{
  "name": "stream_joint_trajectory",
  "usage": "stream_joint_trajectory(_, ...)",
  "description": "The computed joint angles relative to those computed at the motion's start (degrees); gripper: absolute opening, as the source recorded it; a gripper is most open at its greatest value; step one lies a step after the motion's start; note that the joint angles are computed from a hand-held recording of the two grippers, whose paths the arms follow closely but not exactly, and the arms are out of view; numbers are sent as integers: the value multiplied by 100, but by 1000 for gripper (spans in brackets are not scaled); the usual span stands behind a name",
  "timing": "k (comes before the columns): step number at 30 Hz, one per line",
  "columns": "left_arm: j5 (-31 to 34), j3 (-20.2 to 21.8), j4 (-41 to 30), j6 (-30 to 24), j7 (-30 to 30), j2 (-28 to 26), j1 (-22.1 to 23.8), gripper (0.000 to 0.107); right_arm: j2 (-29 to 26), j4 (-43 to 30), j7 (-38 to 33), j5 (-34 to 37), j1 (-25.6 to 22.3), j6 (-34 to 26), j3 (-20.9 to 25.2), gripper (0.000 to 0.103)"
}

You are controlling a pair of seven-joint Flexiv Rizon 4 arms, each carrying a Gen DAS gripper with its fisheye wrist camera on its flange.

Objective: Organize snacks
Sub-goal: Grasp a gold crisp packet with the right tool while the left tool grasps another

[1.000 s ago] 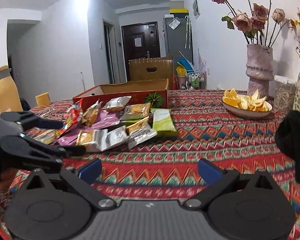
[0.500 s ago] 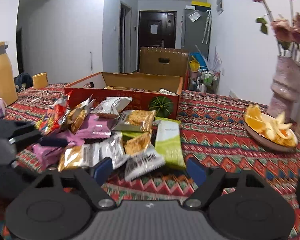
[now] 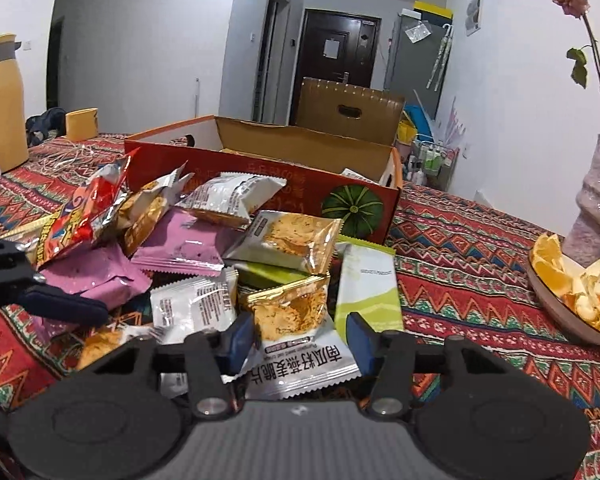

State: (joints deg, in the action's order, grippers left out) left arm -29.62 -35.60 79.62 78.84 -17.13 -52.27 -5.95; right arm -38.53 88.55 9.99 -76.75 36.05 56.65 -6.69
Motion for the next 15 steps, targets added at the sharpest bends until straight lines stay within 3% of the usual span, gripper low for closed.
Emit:
stream_joint_trajectory(2, -41, 20, -13, -66, -74, 3, -19, 66, -52, -37, 5, -10, -14, 53, -12, 52)
stream_joint_trajectory(7, 44, -107, 275, 165, -18, 135, 73, 56, -53, -49, -201, 42, 25, 3, 8, 39)
stream_joint_trajectory(10, 157, 38, 548, 384, -218, 361, 28, 49, 131, 185, 181, -156, 15, 189, 10, 38)
stream_joint_trajectory(15, 222, -141, 1435, 774, -788, 885, 403, 44, 669, 778, 804, -427, 172, -455, 241, 38)
